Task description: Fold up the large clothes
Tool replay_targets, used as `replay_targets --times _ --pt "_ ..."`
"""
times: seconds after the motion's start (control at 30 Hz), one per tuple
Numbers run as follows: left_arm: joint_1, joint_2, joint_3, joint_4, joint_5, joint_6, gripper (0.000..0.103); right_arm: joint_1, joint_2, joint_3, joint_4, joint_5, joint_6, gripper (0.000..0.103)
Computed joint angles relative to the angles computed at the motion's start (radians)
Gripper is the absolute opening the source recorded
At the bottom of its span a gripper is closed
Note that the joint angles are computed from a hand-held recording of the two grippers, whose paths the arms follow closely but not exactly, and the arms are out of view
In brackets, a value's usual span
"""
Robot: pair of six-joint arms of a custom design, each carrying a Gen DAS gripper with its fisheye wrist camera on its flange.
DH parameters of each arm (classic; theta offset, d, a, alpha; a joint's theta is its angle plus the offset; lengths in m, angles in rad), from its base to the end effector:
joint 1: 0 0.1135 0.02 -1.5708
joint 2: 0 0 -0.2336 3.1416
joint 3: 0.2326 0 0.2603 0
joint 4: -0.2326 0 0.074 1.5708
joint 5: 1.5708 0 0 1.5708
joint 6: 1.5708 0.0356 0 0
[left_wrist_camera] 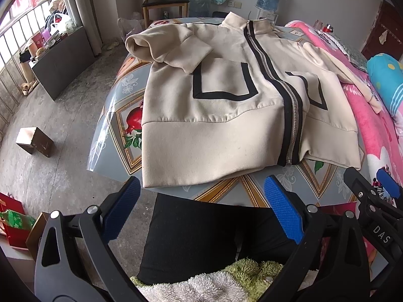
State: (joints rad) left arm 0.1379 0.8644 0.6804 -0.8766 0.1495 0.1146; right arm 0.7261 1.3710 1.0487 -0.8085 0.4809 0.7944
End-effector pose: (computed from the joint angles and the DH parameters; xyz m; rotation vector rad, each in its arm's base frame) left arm 0.1807 0.0197 0.2086 0.0206 2.6158 -0.1084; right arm 0.2187 0.1722 0.2236 0.2223 2.4927 -0.0589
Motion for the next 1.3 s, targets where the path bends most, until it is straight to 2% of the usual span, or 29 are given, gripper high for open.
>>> replay_targets --times 1.07,1.3 --pt "0.007 0.004 0.002 -0.002 0.003 0.008 0.095 0.0 0.008 0.005 0.003 0.008 -0.003 0.097" --pt "0.073 0.055 0.003 0.023 0.041 0.053 0.095 -0.028 0.007 -0.008 0.032 0.013 -0.048 0.097"
